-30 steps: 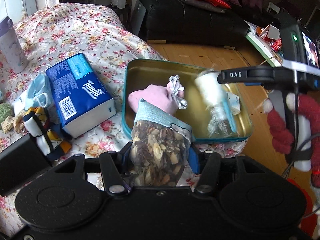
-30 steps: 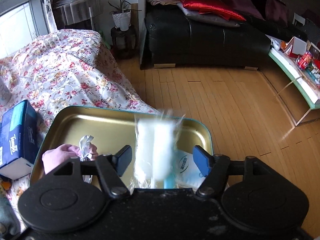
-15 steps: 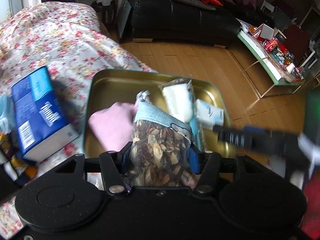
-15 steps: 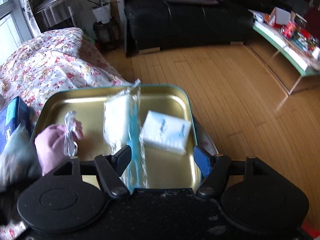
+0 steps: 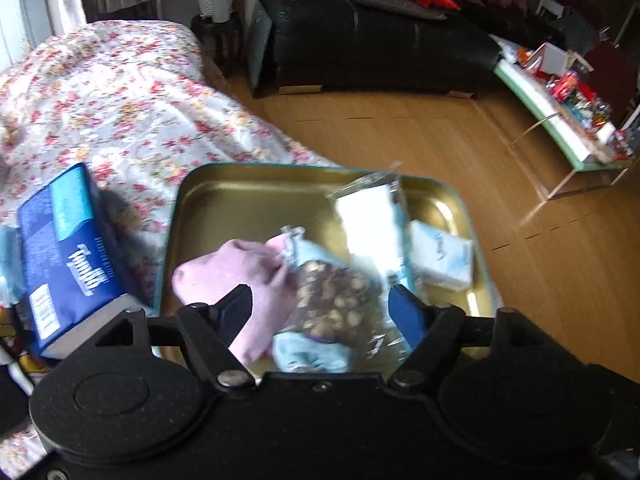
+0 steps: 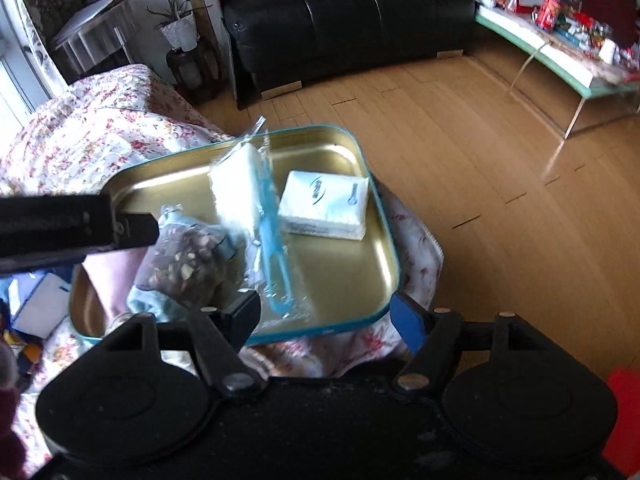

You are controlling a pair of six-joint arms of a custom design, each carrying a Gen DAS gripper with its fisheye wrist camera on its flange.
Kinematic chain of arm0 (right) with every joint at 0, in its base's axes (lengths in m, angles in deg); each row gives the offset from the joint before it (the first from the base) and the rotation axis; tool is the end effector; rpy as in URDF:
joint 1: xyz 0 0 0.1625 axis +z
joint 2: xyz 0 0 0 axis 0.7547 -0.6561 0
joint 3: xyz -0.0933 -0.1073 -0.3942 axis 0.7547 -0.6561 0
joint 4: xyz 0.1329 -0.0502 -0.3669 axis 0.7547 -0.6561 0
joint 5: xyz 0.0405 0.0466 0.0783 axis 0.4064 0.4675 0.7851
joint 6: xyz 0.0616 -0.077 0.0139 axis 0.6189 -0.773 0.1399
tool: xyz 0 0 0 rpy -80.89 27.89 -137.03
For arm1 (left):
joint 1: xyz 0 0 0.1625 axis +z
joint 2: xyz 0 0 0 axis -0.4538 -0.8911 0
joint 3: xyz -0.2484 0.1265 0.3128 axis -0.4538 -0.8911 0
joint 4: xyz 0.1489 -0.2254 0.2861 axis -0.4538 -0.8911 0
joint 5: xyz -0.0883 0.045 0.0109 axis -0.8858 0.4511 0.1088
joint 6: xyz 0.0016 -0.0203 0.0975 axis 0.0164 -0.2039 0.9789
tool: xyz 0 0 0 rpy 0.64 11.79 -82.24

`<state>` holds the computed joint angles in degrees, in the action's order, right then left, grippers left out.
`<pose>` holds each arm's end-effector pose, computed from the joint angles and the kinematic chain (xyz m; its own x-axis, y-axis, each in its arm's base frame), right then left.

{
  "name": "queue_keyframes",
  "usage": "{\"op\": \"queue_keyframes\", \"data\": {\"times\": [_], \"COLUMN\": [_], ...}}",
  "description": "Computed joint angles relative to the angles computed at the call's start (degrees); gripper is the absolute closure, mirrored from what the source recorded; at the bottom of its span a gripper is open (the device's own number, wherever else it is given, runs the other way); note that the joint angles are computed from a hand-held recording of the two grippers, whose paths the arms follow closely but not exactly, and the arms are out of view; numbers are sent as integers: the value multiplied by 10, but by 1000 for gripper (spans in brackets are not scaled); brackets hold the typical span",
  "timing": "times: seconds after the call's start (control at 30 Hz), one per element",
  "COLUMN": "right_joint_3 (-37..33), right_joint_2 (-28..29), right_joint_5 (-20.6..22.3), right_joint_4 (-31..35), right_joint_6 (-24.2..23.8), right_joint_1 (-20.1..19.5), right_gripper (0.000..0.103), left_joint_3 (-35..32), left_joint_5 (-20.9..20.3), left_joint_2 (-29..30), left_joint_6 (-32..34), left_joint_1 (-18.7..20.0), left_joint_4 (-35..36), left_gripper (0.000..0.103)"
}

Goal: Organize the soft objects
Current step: 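Lower the sponge into the tray with the right tool while the left tool brings the sachet in, then withdraw both tools from the tray toward the items on the bedspread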

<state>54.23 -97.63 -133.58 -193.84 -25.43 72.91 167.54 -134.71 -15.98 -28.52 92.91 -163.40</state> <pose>0.4085 -0.5615 0.0103 -0.7287 0.3769 0.5718 -0.0717 0.7883 -0.6111 -0.0889 -0.6665 0.3540 -0.7678 0.2698 -0.5812 0.4808 0.8422 -0.2441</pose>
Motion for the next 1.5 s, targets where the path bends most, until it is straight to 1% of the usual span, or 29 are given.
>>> {"op": "queue_keyframes", "data": {"times": [0.1,0.2,0.33,0.43,0.67,0.8,0.9,1.03,1.13,1.2,1.27,1.33,1.4,1.5], "right_joint_3": [1,2,6,5,-7,-16,-27,-50,-69,-85,-99,-117,-136,-172], "right_joint_2": [0,1,1,5,23,33,44,62,75,84,92,102,111,129], "right_joint_5": [12,19,39,58,100,121,137,157,167,171,178,186,193,202], "right_joint_4": [0,12,22,20,19,24,37,66,87,107,122,140,160,188], "right_joint_6": [7,17,28,17,-14,-33,-45,-53,-63,-70,-78,-86,-93,-103], "right_joint_1": [2,7,17,25,48,58,64,71,74,78,80,83,86,89], "right_gripper": [32,32,32,31,30,28,28,28,28,28,27,27,27,27], "left_joint_3": [12,28,53,66,82,96,99,92,76,57,29,-4,-29,-49], "left_joint_5": [9,26,49,62,93,133,152,169,189,192,189,171,153,166], "left_joint_2": [-15,-32,-58,-75,-116,-138,-155,-176,-184,-186,-184,-179,-175,-163], "left_joint_6": [-1,2,10,11,-17,-21,-39,-60,-82,-99,-124,-150,-163,-149], "left_joint_1": [-1,-5,-9,-9,2,9,20,43,61,77,95,112,125,130], "left_joint_4": [1,-4,-7,-3,33,42,58,80,98,107,118,130,123,78], "left_gripper": [33,33,32,32,32,32,31,31,31,31,31,31,31,31]}}
